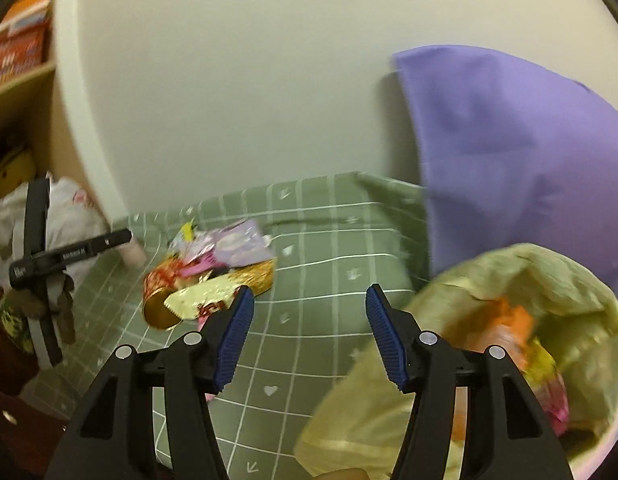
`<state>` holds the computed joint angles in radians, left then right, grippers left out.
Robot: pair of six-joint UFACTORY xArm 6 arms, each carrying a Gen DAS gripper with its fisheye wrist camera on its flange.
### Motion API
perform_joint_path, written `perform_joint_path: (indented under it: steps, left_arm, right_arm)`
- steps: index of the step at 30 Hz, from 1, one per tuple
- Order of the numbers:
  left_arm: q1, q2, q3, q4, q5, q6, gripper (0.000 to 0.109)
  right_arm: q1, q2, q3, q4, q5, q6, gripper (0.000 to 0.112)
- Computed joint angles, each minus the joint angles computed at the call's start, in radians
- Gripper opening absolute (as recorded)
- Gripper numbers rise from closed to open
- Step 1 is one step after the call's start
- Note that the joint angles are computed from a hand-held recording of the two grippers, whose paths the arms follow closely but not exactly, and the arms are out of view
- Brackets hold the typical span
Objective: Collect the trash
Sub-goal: 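Return to the table and grasp the red-and-gold cup with the right tool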
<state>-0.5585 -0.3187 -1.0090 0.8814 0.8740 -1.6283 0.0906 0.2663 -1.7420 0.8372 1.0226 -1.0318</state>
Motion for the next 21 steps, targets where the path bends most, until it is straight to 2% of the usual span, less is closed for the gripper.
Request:
perform_joint_path:
  steps: [3,6,13,17,21]
  left_arm:
    - [-0.015,-0.031,0.039,-0.017,0.019,-0.013,0.06]
    - [-0.021,-0.038,0.052,-0.038,0.022,0.002,0.06]
    - [-0.029,-0.047,0.072,-0.056,0.015,0.037,0.06]
    - [0.01,-0.047,0.097,-0.103,-0.052,0.106,0.06]
    - [0.087,-0.02,0.096,-0.115,-0.126,0.167,0.06]
  right_arm:
    - [0.024,0.007,0.002,-0.002,0.042,-0.044,0.055]
    - [0.047,-0.002,0.03,-0.012,0.045,-0.083,0.055]
    - [0.068,0.01,0.044,-0.017,0.042,-0.063,0.055]
    - [0.082,0.025,0.042,-0.028,0.027,-0.025,0.055]
    - [0.119,0.011,0.092,-0.072,-0.039,0.023,0.055]
